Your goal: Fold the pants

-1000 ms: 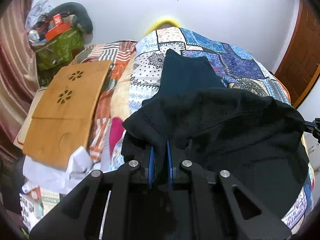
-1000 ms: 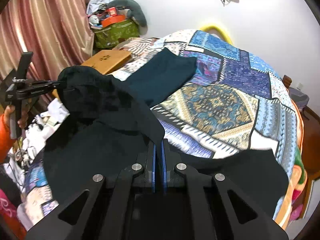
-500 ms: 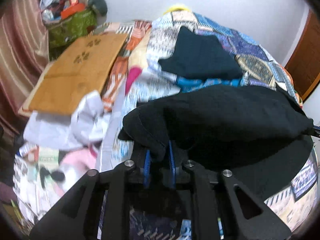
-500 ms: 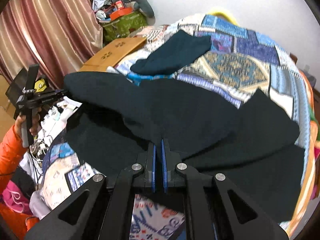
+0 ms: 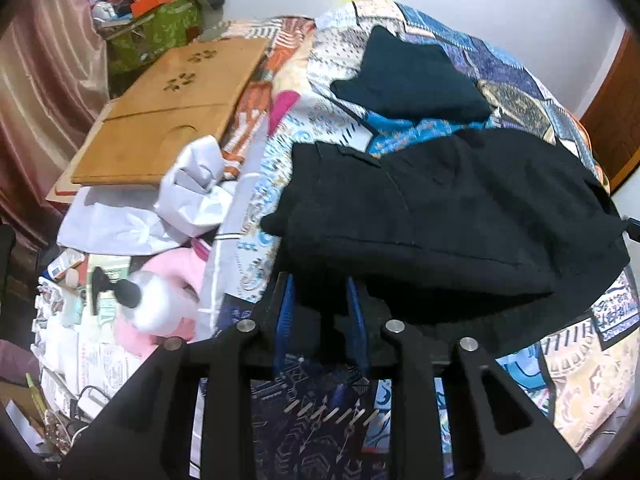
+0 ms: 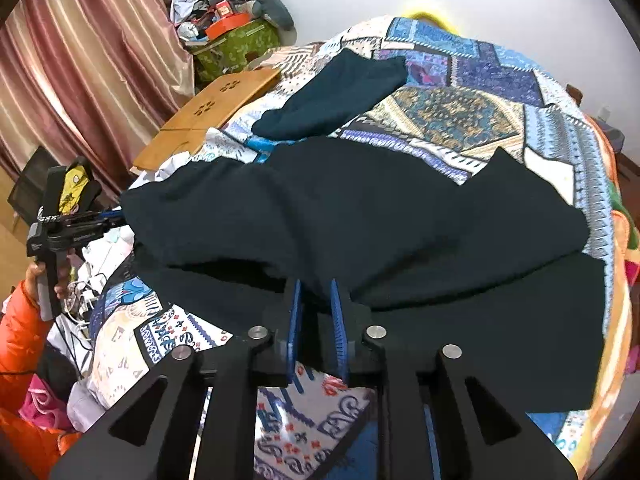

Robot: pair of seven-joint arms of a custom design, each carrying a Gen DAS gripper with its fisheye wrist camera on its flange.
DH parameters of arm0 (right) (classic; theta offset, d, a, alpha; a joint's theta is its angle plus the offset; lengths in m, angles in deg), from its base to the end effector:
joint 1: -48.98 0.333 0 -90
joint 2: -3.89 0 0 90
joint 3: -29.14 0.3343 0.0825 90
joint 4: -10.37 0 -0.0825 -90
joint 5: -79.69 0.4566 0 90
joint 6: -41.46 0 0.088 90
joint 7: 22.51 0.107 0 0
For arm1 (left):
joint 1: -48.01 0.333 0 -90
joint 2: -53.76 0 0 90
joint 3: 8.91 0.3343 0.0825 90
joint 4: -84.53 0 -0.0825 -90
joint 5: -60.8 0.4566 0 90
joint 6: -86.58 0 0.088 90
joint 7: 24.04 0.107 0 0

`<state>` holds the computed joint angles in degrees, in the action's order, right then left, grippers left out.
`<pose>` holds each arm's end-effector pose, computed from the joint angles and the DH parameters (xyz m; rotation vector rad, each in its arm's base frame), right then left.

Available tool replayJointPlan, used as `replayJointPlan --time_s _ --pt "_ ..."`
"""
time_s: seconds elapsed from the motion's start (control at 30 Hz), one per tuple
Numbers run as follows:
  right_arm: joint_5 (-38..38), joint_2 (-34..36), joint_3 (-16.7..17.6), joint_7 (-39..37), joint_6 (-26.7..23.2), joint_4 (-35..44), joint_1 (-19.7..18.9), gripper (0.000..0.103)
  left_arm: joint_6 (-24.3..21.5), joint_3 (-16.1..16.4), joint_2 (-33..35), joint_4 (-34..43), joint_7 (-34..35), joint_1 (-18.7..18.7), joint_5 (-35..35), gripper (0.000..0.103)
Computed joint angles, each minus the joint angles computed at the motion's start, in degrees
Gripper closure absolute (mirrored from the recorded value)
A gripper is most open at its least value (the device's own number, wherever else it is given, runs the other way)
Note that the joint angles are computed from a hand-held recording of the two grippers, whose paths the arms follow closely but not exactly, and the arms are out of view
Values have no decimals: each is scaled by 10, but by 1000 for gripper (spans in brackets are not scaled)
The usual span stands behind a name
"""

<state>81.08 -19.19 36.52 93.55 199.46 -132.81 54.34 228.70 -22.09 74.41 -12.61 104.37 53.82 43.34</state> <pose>0.5039 0.1152 0.4832 -1.5581 1.9954 -0.4162 0.7569 -0.0786 0.4217 -1.3693 2.4920 -0.6985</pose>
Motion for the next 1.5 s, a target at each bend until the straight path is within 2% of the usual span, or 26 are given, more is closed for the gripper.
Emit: replayJointPlan --time_s 0.1,0.17,0.23,0.3,0.37,0.5,0.67,0.83,1.13,1.2,1.33,1.5 --pt "-32 -26 16 28 -3 -9 -28 83 8 0 -9 1 -4 3 -10 73" --pt "-54 -42 27 51 0 -16 -51 74 18 -2 -13 8 -7 3 -17 69" --pt "-78 -53 37 74 3 -20 -77 66 30 -5 -11 19 -10 -2 -21 58" --pt "-104 -56 47 98 0 -16 -105 65 44 -6 -4 32 -17 -12 -12 49" --pt "-118 -50 44 111 -3 -10 -120 64 45 -11 8 52 -21 -19 -3 45" --pt "-142 -17 30 125 -17 16 -138 60 17 -23 48 110 -32 -43 23 41" --pt "-152 57 -11 113 -52 71 -134 58 -8 -30 97 176 -46 -80 63 31" --pt "-137 129 -57 87 -77 127 -110 58 -49 -35 150 247 -69 -107 87 22" --pt "-91 256 -111 13 -116 229 -76 58 -107 -18 240 368 -116 -153 145 22" --pt "-98 268 -119 14 -114 233 -69 61 -113 -14 248 376 -120 -158 156 22" --pt "-153 259 -127 53 -97 217 -56 86 -108 -11 245 362 -120 -162 173 22" --pt "-178 222 -123 84 -87 182 -54 91 -106 -23 220 324 -108 -155 168 22"
